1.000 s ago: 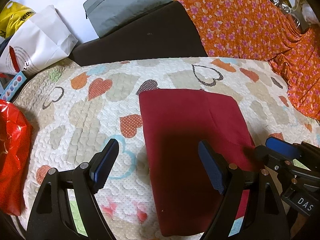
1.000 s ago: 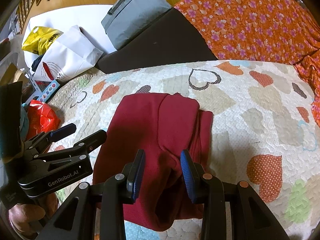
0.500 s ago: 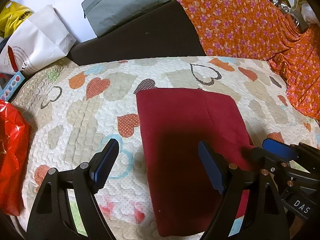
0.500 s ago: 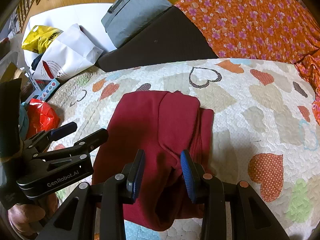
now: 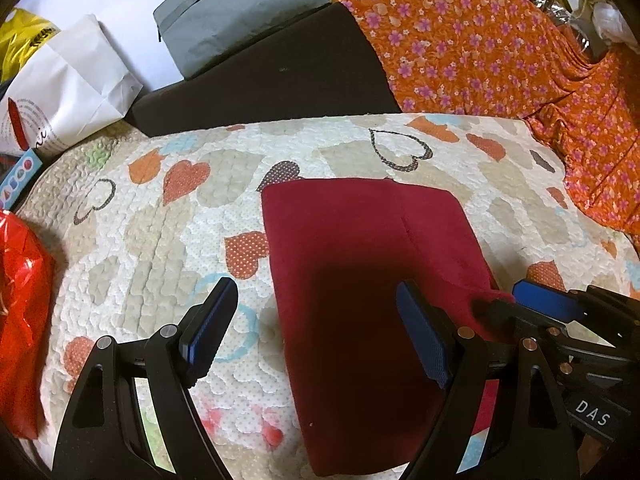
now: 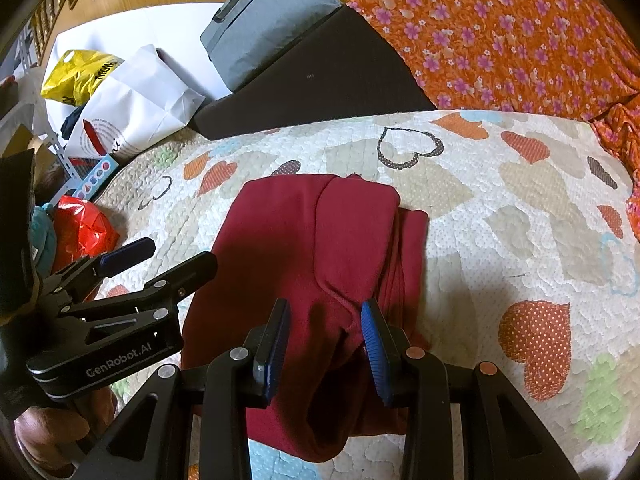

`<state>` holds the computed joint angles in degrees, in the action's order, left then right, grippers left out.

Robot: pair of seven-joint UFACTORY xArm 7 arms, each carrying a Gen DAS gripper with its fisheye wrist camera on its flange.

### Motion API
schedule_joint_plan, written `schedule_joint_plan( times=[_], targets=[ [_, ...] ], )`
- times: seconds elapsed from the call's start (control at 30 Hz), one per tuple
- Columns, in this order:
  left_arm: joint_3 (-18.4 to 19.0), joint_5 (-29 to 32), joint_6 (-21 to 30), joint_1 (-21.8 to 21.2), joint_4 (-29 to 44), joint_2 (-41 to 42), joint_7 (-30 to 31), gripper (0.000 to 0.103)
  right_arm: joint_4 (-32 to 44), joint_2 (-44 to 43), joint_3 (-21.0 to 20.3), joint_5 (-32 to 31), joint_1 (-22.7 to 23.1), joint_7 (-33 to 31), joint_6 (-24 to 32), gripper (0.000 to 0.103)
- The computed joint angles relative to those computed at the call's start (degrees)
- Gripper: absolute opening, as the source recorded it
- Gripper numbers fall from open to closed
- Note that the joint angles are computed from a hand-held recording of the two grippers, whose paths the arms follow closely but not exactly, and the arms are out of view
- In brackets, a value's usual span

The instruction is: Fold small clothes

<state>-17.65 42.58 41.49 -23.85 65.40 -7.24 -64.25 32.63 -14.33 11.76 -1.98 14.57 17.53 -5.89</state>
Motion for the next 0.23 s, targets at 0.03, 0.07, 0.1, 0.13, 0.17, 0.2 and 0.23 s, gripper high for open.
schedule_joint_plan(
  times=[0.03,0.07,0.1,0.13,0.17,0.2,0.23],
  targets=[
    [-0.1,0.6,0.1,0.0,0.1,0.0,-0.1,0.082,0.0,0.0,0.2,-0.1,-0.2,0.1,0.0,0.035],
    [-0.2,1.1,0.1,0.0,0.1,0.0,-0.2,0.082,0.0,0.0,0.4,-0.1,-0.4,0.1,0.0,0.035],
    [-0.2,1.3,0.1,0.0,0.2,0.0,-0.3,0.082,0.0,0.0,0.4,-0.1,-0.4,0.2,0.0,0.035],
    [-0.1,1.3,0.0,0.0,0.1,-0.1,-0.2,0.082,0.0,0.0,0.4,-0.2,-0.4,0.2,0.0,0.035],
    [-0.1,1.1,-0.1,0.0,0.1,-0.1,-0.2,0.082,0.0,0.0,0.3,-0.2,-0.3,0.2,0.0,0.035],
    [0.2,0.4,-0.4,0.0,-0.1,-0.2,0.0,0.082,0.0,0.0,0.3,-0.2,-0.3,0.3,-0.1,0.035],
    [0.4,-0.5,-0.6,0.0,-0.1,-0.1,0.4,0.082,0.0,0.0,0.4,-0.2,-0.4,0.3,0.0,0.035]
  ],
)
